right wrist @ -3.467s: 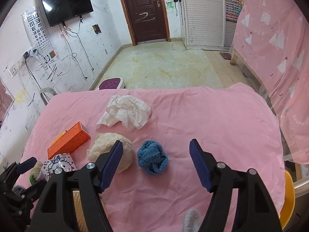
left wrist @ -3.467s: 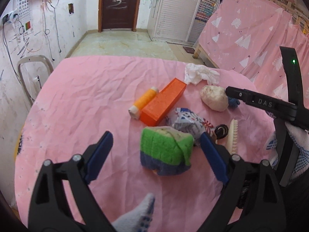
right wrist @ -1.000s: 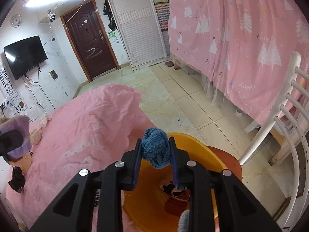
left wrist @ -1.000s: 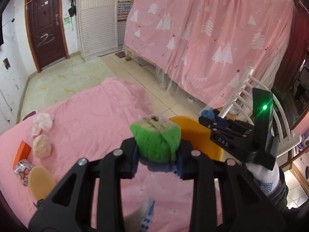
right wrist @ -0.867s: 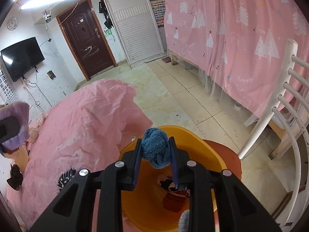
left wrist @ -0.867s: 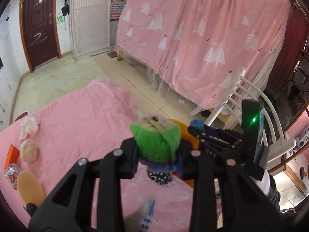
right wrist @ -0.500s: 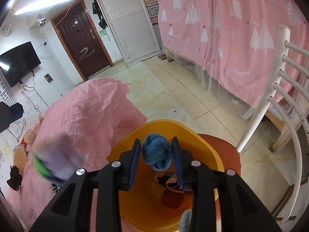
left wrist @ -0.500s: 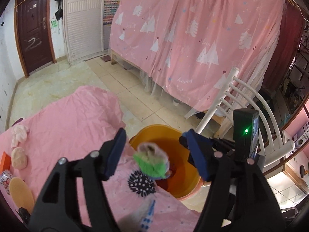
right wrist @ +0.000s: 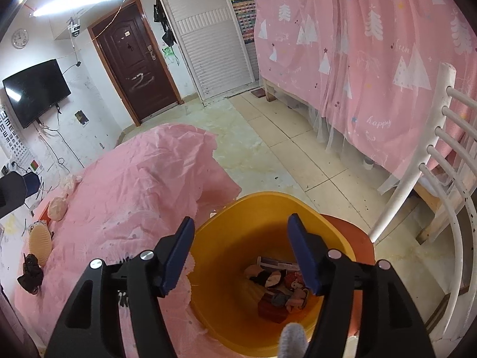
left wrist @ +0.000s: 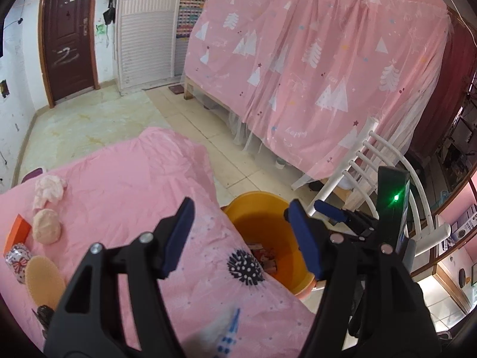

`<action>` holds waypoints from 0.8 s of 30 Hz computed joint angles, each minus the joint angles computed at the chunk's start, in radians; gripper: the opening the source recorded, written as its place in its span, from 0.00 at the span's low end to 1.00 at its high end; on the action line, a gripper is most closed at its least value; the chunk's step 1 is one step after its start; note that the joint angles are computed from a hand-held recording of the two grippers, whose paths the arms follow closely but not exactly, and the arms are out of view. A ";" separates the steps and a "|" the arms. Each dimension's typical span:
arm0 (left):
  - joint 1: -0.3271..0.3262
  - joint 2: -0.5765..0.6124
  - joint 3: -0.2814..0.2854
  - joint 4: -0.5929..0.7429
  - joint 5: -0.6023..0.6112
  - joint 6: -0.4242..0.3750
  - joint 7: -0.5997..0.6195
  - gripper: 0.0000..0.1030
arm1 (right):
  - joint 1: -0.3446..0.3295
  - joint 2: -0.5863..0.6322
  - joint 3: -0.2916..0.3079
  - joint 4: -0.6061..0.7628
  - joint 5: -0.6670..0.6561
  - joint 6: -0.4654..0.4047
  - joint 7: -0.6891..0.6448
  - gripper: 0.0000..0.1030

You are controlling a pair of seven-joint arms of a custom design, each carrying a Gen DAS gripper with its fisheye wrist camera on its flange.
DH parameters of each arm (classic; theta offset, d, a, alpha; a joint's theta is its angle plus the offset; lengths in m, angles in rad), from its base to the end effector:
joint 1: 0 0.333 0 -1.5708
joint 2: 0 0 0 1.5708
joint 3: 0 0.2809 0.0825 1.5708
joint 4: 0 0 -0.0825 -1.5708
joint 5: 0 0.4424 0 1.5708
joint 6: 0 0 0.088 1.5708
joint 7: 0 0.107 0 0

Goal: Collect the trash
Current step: 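Move both items over the orange bucket and open both tools to drop them, then grasp the printed snack wrapper with the left tool while the right tool grasps the black bag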

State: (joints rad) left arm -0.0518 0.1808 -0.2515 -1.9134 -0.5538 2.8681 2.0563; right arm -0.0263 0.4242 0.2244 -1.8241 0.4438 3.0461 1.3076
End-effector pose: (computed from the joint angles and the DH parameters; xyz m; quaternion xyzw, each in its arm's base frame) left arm 0.6684 -0.1712 0.4250 -0.5457 0.7327 -0.3750 0.1574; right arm 0.7150 0.0957 0.3282 -0.6404 0.6547 -0.1762 0.3607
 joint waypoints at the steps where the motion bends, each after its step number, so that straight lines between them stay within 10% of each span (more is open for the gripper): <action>1: 0.006 -0.010 -0.001 -0.011 -0.011 0.004 0.007 0.61 | 0.006 -0.004 -0.003 -0.001 -0.005 0.001 0.003 0.54; 24: 0.047 -0.149 0.109 -0.180 -0.162 0.108 0.052 0.69 | 0.148 -0.016 0.014 0.051 -0.095 -0.065 -0.011 0.64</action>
State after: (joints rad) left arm -0.0053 0.0318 -0.1421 -2.0929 -0.7160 2.9762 2.1087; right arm 0.1217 0.4086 0.2379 -1.7731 0.3492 2.9812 1.2961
